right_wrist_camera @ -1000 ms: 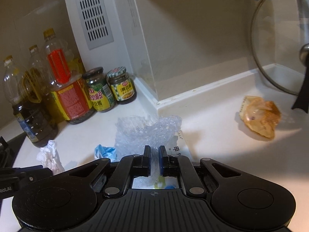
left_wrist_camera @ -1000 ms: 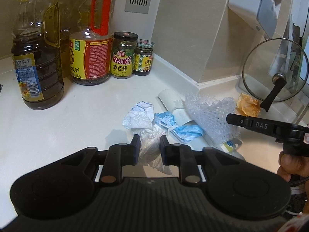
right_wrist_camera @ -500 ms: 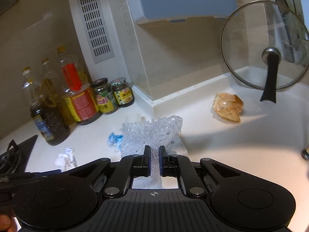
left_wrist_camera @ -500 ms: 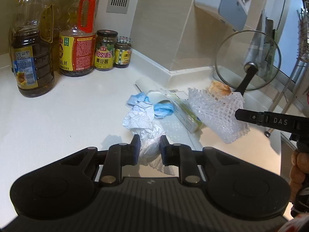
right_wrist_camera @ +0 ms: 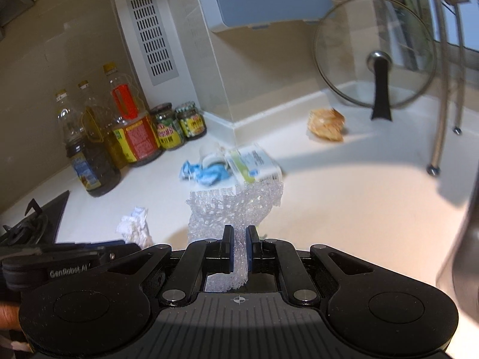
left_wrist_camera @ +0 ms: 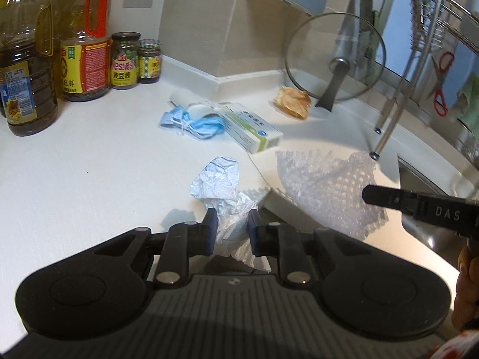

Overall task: Collect trash
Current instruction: 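Carry the tissue and bubble wrap down over the wastebasket with both tools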

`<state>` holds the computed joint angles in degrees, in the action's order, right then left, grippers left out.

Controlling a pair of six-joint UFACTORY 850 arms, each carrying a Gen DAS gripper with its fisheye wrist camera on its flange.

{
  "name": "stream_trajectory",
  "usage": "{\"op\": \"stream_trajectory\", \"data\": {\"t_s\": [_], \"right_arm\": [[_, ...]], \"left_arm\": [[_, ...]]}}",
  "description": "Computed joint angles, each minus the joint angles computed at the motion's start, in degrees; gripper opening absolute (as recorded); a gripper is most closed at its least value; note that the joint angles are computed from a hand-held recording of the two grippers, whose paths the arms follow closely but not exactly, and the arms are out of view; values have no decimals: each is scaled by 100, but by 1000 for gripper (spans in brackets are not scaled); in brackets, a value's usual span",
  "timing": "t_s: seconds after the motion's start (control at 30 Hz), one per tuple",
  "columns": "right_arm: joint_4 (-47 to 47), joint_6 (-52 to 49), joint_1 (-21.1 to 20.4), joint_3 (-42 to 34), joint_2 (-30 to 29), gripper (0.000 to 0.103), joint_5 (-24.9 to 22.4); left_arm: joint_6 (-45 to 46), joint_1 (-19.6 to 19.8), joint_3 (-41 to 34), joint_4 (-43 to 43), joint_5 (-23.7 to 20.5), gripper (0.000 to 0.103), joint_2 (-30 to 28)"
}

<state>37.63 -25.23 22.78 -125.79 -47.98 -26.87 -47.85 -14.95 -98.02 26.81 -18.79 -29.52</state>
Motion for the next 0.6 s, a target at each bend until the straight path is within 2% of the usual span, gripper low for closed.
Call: {"op": "stream_trajectory", "data": {"t_s": [0.1,0.23,0.33,0.47,0.6], "right_arm": [[-79,69,43,715,409,8,170],[-370,223,73,1269,713,8,179],[-568,274,60,1436,780,8,32],[-904,349,24,1479,713,8,-208],[-1008,233,-32,1514,601,8,-452]], "left_arm": [[501,-10,196,-475,97,19,103],[1127,-49,374,-1099,154,19,161],[1391,-105,437,-1383,136,19,154],[1221,-221,570,-1336,86,19,174],[1308,-313,678,-1646,-90,19,136]]}}
